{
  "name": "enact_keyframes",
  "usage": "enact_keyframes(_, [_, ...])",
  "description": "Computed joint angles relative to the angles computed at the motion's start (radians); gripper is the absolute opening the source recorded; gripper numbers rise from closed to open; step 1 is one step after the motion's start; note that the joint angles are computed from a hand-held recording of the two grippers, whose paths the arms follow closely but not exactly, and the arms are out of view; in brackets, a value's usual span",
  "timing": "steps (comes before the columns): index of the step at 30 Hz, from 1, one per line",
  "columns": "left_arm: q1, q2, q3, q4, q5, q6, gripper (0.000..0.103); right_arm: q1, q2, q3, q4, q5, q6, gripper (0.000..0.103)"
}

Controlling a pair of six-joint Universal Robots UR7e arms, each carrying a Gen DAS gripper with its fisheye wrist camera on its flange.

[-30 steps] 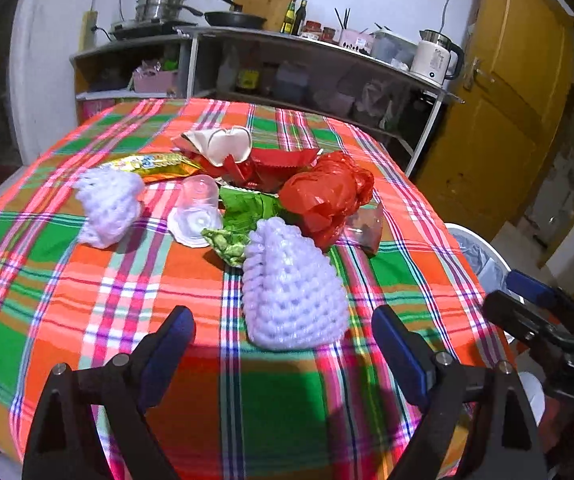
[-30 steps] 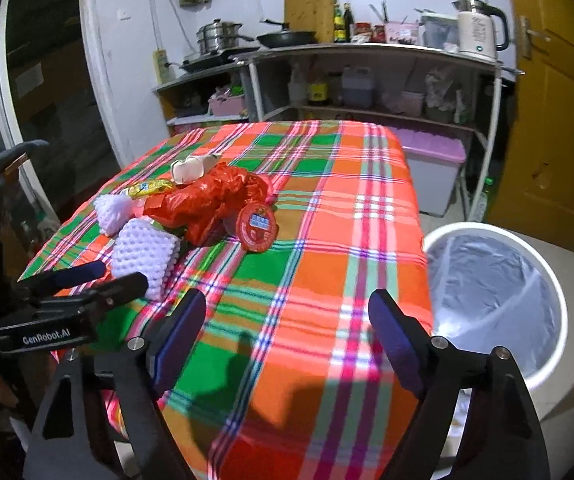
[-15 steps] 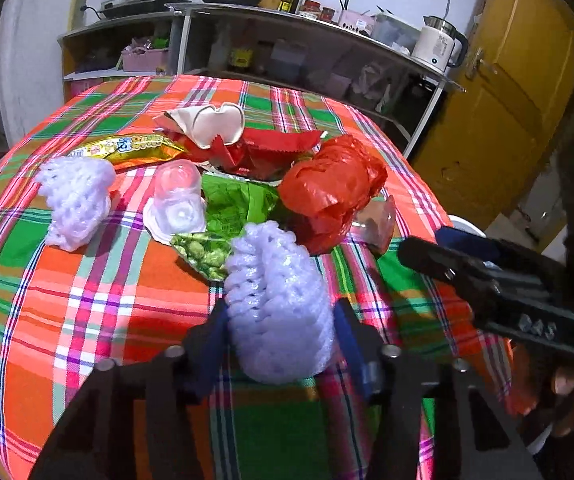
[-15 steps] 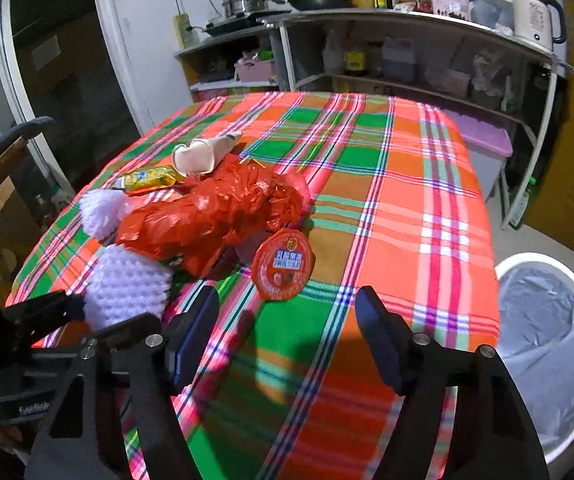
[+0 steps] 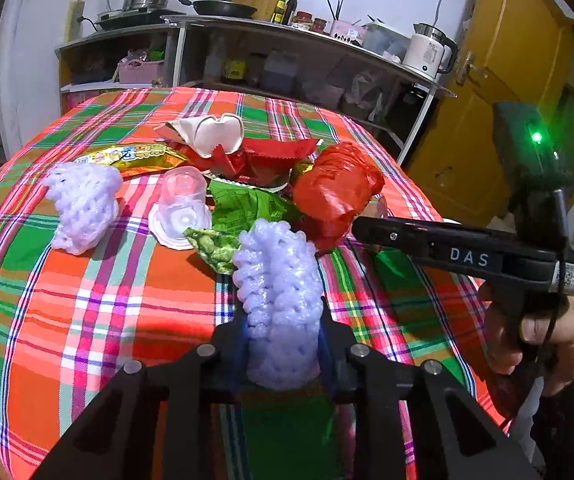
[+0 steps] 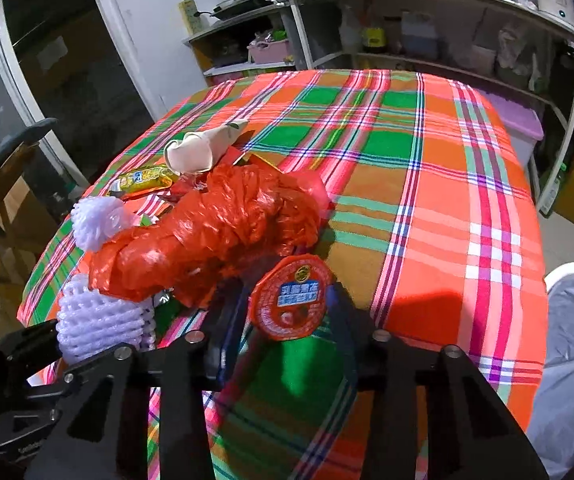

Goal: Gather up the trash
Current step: 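Grasp the white foam net with the left tool while the right tool grasps a clear plastic cup, then carry both items over the white bin and open both tools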

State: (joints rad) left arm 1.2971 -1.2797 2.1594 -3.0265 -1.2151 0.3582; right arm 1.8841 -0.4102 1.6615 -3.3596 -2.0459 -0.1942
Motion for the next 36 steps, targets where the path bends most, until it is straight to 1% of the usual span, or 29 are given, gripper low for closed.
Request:
enact_keyframes(2, [0.001,-0.010,0.008,-0.006,-0.003,-0.002,0.028,0.002,-0.002,0.006,-0.013,0.001,-0.002,0.025])
enact_keyframes(3, [0.002,-0.016,0.012,-0.007,-0.006,-0.002,0.027,0.005,-0.002,0.010,-0.023,-0.012,-0.004,0.014])
enact_keyframes(4, [0.004,-0.020,0.012,-0.007,-0.009,0.000,0.027,0.007,-0.004,0.016,-0.034,-0.016,-0.004,0.012])
enact_keyframes(7, [-0.001,-0.039,0.028,-0.014,-0.013,0.003,0.027,0.006,-0.013,0.036,-0.047,-0.015,-0.001,0.008])
enact_keyframes(14, [-0.021,-0.079,0.062,-0.025,-0.001,0.007,0.026,0.009,-0.034,0.086,-0.105,-0.008,0.003,0.007])
enact_keyframes(24, [-0.074,-0.106,0.101,-0.028,-0.013,0.004,0.026,0.005,-0.096,0.227,-0.241,-0.008,0.027,0.006])
enact_keyframes(31, [-0.128,-0.052,0.083,-0.015,-0.043,0.017,0.026,-0.021,-0.160,0.340,-0.358,-0.039,0.057,0.006])
enact_keyframes(36, [-0.172,0.019,0.056,-0.002,-0.073,0.025,0.026,-0.056,-0.206,0.419,-0.436,-0.075,0.082,0.006])
